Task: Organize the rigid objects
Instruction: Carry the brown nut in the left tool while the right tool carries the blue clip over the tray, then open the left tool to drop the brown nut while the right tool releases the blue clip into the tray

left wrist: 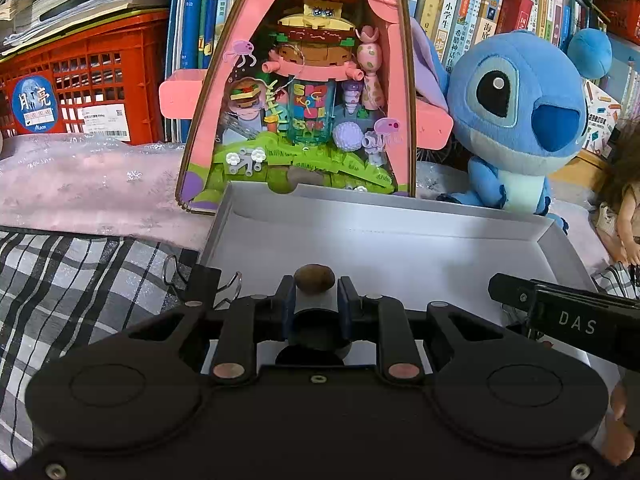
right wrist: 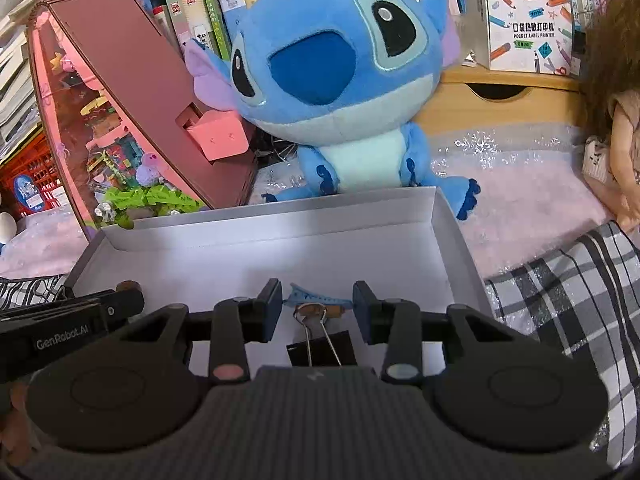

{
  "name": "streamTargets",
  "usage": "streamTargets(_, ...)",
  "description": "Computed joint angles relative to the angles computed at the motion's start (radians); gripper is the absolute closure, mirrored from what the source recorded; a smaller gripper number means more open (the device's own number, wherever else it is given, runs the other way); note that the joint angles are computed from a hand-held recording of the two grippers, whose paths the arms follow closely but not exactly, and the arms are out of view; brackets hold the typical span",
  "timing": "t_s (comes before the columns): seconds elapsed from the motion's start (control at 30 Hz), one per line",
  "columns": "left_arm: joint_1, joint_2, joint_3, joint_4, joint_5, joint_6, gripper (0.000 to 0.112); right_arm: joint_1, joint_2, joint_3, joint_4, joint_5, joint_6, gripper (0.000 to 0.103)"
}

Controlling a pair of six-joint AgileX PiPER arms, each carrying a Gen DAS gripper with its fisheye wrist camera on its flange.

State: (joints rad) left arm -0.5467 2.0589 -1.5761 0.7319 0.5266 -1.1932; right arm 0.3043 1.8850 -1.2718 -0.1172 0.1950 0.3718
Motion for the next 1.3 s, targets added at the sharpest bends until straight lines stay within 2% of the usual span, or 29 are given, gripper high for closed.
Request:
streamTargets(0.3, 0.000, 0.000, -0.001, -0.002, 0.000, 0.004, 0.090, 0.007, 0.012, -0.021, -0.040, 0.024, 0.035, 0.059)
streamTargets(0.43, -0.005, 0.001, 0.000, 0.002, -0.002, 0.012, 0.082, 0.009, 0.014, -0.019, -0.065, 0.016, 0.064, 0.055)
streamTargets(0.6, -0.012, 0.001, -0.004, -0.008, -0.004, 0.030, 0.071, -0.006, 0.003, 0.005, 0.030, -0.012, -0.011, 0.045)
streamTargets(0.73, -0.018, 0.004, -0.015, -0.016, 0.012, 0.041, 0.064, -0.011, -0.005, 0.019, 0.048, -0.028, -0.024, 0.042)
streamTargets(0.83, -0.021, 0.000, -0.024, -0.039, 0.032, 0.057, 0.056, -0.006, -0.020, 0.040, -0.058, -0.045, 0.084, 0.036)
streamTargets(0.93, -0.036, -0.016, -0.005, 0.029, 0.047, -0.002, 0.047, 0.001, -0.040, 0.062, -0.199, -0.058, 0.217, 0.029)
streamTargets(1.03, -0.040, -0.042, 0.018, 0.027, 0.035, -0.004, 0.043, 0.007, -0.066, 0.084, -0.327, -0.064, 0.343, 0.025)
streamTargets(1.17, -0.056, -0.083, 0.056, 0.063, 0.027, -0.044, 0.037, 0.009, -0.109, 0.115, -0.392, -0.076, 0.409, 0.019)
streamTargets(1.3, -0.088, -0.129, 0.094, 0.132, 0.052, -0.091, 0.032, 0.012, -0.160, 0.150, -0.455, -0.088, 0.471, 0.016)
